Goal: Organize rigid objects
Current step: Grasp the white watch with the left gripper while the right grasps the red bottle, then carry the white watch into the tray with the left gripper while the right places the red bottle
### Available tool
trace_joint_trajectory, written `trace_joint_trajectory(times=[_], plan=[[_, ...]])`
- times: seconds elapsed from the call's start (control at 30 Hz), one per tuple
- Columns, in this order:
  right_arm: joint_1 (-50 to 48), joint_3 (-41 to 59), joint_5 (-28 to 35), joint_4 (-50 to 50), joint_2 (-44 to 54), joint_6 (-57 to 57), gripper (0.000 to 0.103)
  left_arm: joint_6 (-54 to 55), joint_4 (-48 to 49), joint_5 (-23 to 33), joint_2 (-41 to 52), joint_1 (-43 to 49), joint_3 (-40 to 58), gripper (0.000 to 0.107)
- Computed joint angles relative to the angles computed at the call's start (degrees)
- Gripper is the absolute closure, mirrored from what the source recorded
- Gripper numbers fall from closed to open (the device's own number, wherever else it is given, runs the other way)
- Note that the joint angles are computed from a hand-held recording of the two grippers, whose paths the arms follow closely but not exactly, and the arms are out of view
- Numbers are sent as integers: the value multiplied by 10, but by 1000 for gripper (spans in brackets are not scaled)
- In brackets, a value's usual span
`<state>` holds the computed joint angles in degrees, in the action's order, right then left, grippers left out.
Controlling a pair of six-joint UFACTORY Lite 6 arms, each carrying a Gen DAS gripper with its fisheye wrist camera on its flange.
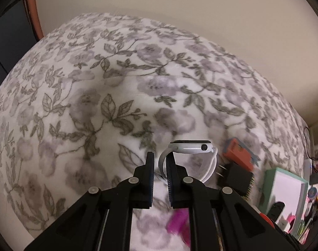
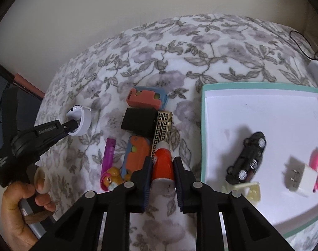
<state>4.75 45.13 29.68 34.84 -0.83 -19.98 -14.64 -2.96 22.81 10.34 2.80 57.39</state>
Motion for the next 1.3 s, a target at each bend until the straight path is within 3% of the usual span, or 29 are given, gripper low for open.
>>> trace_joint_trajectory(times=[0.33,0.57,0.7,1.0,1.3], plan=[[-81,-65,64,32,-135,-43,81,-116,87,27,-157,-98,-70,96],[-163,-74,106,3,-198,-45,81,-180,124,43,-196,-180,-76,96],[-227,-66,130,6,-202,-69,81,-246,178,57,-195,-244,-67,96],[-359,-36,145,14,-152,-118,81,-266,170,54,-141,-364,-34,96],[-452,1,147,14,-102,-155,81,-331,224,71,-65,-471,30,96]])
